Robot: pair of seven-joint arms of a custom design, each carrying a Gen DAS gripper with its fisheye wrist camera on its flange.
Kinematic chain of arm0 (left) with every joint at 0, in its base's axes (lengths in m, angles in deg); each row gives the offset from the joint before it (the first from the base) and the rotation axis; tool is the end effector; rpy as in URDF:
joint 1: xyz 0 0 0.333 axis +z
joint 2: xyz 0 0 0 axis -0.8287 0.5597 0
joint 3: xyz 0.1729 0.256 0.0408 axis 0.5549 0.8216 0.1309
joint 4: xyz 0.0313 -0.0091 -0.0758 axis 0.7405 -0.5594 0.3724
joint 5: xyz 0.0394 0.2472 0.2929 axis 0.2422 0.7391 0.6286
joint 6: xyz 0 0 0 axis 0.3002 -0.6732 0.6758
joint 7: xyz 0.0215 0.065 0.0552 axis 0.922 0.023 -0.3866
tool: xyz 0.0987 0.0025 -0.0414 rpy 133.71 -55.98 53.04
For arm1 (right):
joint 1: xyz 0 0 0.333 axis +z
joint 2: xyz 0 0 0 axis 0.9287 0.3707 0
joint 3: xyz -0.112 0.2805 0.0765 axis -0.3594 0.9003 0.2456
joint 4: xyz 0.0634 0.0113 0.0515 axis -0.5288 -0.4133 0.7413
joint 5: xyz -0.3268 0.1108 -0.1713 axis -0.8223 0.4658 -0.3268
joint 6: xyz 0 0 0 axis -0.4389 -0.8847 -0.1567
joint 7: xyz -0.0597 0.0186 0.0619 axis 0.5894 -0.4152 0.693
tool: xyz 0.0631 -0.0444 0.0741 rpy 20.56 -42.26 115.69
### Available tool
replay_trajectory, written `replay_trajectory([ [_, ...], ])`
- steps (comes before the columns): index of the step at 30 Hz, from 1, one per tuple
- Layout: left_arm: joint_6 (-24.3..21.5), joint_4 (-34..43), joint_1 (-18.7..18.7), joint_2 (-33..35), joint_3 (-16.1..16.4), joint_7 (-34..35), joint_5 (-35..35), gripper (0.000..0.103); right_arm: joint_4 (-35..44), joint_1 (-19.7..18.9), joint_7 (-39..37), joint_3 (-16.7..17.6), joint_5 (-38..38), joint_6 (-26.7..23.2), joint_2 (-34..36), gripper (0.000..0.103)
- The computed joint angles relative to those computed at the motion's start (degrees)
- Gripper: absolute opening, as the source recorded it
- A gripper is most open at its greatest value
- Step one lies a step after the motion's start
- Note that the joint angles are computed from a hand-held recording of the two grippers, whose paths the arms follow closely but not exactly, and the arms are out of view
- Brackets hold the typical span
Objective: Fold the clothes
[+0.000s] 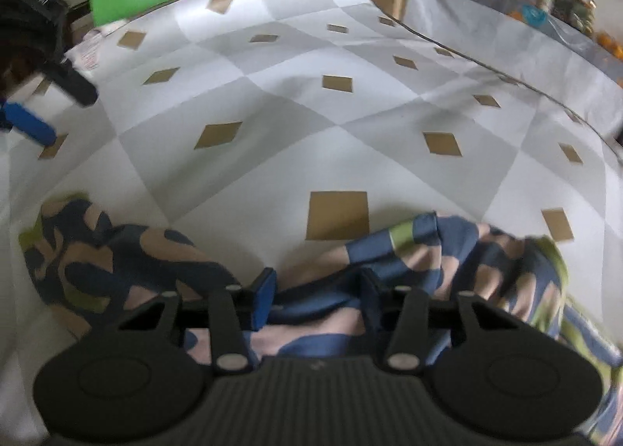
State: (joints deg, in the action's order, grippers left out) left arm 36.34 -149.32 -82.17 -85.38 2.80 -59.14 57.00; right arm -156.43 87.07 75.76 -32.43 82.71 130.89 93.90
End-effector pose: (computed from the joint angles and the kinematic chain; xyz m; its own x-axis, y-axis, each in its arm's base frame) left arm 0.4013 -0.3907 0.5043 0.8443 -0.3559 0.4007 -0.2945 -0.9328 -0.2080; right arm 0.5523 0.3662 0.4234 0.8892 -0.4510 0.0768 -0.3210 -0.7346 -0.5978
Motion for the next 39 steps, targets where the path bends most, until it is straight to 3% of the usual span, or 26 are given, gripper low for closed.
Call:
replay_trajectory([
  [7,0.22,-0.57,0.07,-0.64,-0.08,-2.51,0.31,0.061,-0.04,-0.83,-4.84,1.18,-0.41,1.08,0.36,0.043],
  [12,0.84,-1.39,0.14,-1.22,0.18,-1.70,-0.17,0.061,-1.86,-1.33,-11.17,2.44,-0.44,4.69,-0.06,0.045],
  [15,1.42,-2.26,0.39,-1.80,0.46,1.33,-0.71,0.061,0.25,-2.08,-9.37,2.56,2.14,1.39,1.05,0.044],
  [18,0.92,-1.54,0.42,-1.24,0.29,1.55,-0.56,0.061,3.41,-2.95,-8.06,2.36,5.16,-4.47,2.31,0.033],
  [23,0.38,-0.66,0.41,-0.83,0.08,0.58,0.44,0.061,5.10,-1.79,-7.04,1.22,7.25,-6.05,3.23,0.011],
  [28,-0.76,-0.45,0.39,-1.24,-0.02,-0.63,1.26,0.061,7.66,0.44,1.29,-0.47,5.96,-2.27,5.88,0.007],
  [34,-4.54,-0.71,0.34,-3.18,-0.29,-3.62,2.88,0.061,13.53,7.46,18.46,-6.01,-6.65,6.53,11.50,0.009],
  [36,-5.19,-1.67,0.40,-4.37,-0.29,-5.16,2.91,0.061,15.04,9.97,25.61,-8.77,-9.50,9.11,12.71,0.012],
  [37,-5.52,-2.17,0.44,-4.97,-0.29,-5.93,2.90,0.061,15.62,12.09,28.40,-11.36,-9.57,8.92,12.73,0.022],
  [39,-7.48,-2.41,0.42,-5.82,-0.37,-6.18,2.89,0.061,13.11,11.25,33.53,-10.54,-13.56,12.44,11.10,0.031],
])
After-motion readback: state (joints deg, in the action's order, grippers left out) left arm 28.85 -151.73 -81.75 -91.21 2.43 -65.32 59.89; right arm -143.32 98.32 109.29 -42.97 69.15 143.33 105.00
